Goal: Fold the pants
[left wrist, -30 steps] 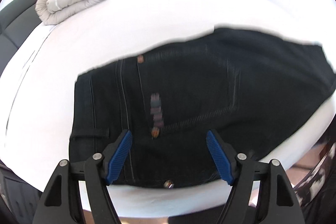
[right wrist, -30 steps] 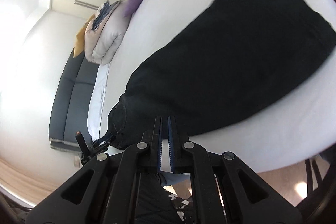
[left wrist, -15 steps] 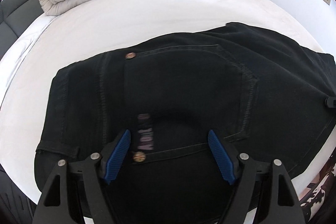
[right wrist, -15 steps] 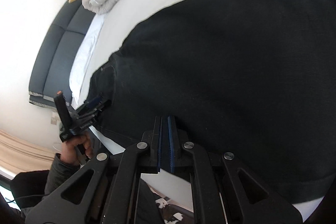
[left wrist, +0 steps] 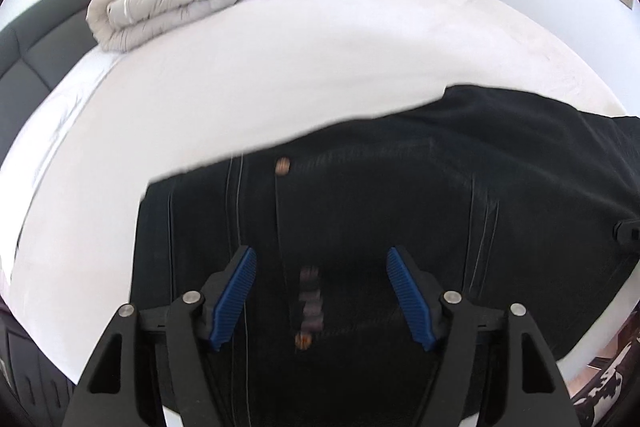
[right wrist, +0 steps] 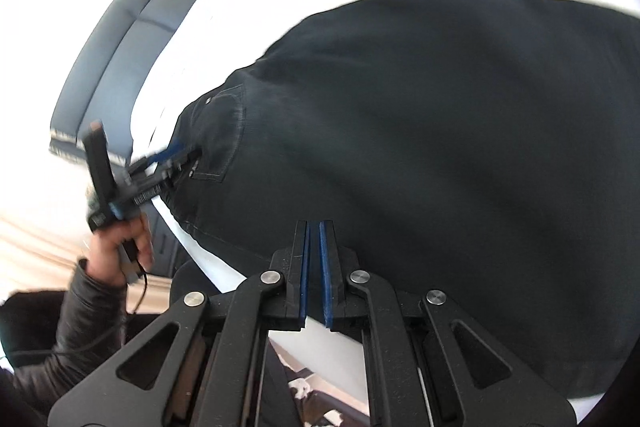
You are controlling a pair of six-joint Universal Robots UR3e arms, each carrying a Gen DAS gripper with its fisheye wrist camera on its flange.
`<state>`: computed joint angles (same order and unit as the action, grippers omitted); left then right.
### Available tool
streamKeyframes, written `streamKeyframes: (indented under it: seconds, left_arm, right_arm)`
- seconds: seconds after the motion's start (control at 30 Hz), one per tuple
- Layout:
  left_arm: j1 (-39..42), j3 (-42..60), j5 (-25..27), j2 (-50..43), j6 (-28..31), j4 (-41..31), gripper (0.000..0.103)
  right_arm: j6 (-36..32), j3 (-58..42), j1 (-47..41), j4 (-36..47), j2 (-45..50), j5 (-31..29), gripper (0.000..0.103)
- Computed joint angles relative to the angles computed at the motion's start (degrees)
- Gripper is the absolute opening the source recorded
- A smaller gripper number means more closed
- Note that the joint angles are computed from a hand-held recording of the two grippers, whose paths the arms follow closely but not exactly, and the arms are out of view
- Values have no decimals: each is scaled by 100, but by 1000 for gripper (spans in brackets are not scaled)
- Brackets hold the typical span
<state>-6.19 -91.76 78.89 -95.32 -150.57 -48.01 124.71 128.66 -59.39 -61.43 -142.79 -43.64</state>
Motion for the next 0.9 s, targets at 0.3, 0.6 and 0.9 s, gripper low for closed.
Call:
streamKeyframes:
  seconds: [0.3, 0.6, 0.9]
  left_arm:
    - [22, 1301, 318, -1454, -50, -312, 85]
    - [161, 264, 208, -971, 207, 504, 90]
    - [180, 468, 198, -1191, 68, 578, 102]
  right_arm:
    - [3860, -675, 2868, -5822, 3594, 516, 5]
    - [5941, -2624, 3516, -7189, 6965, 333, 0]
    - [7217, -3358, 3786, -8551, 7519, -353, 0]
